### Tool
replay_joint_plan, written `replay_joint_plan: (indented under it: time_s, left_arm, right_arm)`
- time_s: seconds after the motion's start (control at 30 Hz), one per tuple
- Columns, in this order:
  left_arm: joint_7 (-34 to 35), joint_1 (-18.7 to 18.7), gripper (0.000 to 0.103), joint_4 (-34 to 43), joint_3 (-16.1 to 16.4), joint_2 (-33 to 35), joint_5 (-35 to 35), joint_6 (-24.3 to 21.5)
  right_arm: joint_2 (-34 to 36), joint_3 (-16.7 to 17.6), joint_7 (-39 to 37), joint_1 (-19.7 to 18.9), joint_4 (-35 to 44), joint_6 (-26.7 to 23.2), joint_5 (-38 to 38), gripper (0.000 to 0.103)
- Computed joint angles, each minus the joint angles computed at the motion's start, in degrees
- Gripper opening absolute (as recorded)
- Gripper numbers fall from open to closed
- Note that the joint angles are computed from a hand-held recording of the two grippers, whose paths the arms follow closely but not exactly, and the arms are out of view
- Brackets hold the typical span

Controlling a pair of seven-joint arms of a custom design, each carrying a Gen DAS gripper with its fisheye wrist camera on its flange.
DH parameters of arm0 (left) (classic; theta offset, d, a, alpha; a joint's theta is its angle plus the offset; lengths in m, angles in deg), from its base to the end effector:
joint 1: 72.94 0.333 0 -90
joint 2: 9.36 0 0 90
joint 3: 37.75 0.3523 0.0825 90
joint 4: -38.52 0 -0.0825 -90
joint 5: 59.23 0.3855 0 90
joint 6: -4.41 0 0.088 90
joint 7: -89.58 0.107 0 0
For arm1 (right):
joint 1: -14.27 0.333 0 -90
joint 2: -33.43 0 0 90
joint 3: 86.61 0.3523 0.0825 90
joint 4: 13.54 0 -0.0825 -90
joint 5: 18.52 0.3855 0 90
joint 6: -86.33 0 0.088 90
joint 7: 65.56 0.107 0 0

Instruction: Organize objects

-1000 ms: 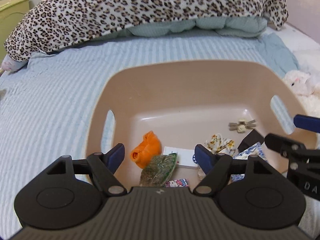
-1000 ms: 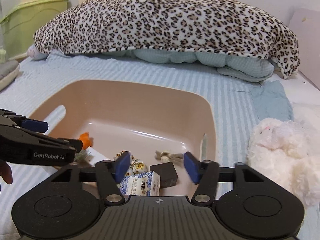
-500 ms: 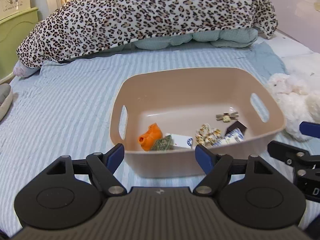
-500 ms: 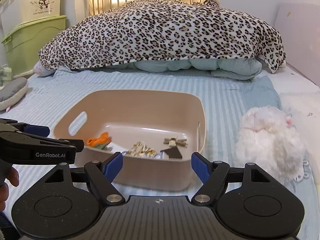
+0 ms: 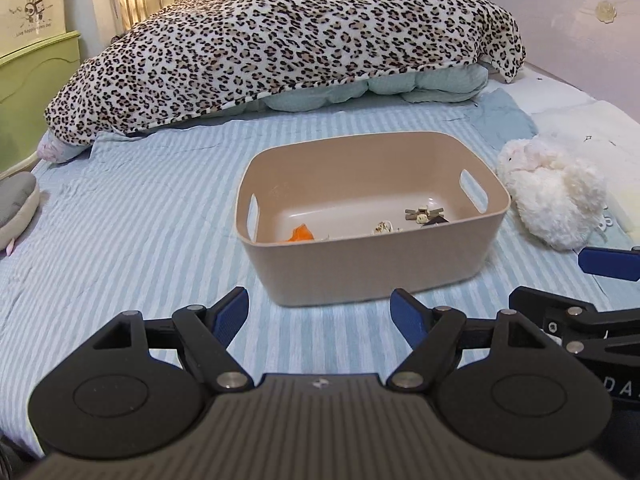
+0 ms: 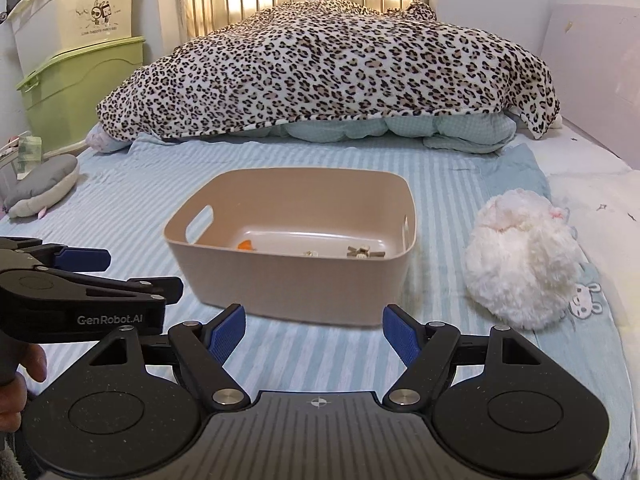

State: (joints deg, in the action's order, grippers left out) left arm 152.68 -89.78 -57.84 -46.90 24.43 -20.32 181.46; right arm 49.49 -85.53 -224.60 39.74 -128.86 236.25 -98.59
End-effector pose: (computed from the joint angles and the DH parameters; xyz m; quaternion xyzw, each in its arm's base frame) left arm 0.6525 -0.3493 0.3803 -0.4335 0.8045 -0.3320 0.2336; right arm 0.5501 0.2989 0.3685 -0.5331 0.7318 -0.3214 0.2775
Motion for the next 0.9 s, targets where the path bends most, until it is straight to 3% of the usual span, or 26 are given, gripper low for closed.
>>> replay_joint_plan:
  time_s: [0.33,0.43,0.53,0.63,0.73,0.83,0.9]
  left_arm:
    - [-9.0,-5.0,0.079,-9.1,8.4,-6.4,4.8,6.7]
    - [-12.6,-9.9,0.079,-11.5,14.8,-8.0,7.6,9.7]
    - [-13.8,-11.3,0.079,-13.8,16.8,-9.5,8.3,11.6]
    - [-14.1,-16.3,0.079,-16.5,22.5,-10.9,7.4,14.1]
    - [-12.5,-15.6,0.079,-19.1,21.5,-12.4,5.6,15.2]
    - [-10.8,-16.6,0.079,-21.7,22.6,-13.7,3.1,16.5]
    - [-9.9,-15.0,0.079,-23.2,21.1,-14.6,2.1,17.4]
  right_arm:
    - [-3.5,1.7,5.3,1.2,-4.6,-1.4,-1.6,0.078]
    - [-4.8,2.4,6.8,1.5,-6.0,-2.4,-2.4,0.078]
    - [-5.8,3.1,9.0,1.6,-7.2,-2.9,-3.6,0.078]
    - [-6.4,3.7,10.2,1.6,-8.1,-3.1,-3.9,0.078]
    - [-7.0,4.2,11.2,1.7,-8.9,-3.3,-4.2,0.078]
    - [-7.5,4.7,11.2,1.9,-9.3,-3.6,-4.5,0.078]
    - [-7.8,5.0,11.4,2.1,-9.5,-4.0,-4.9,0.078]
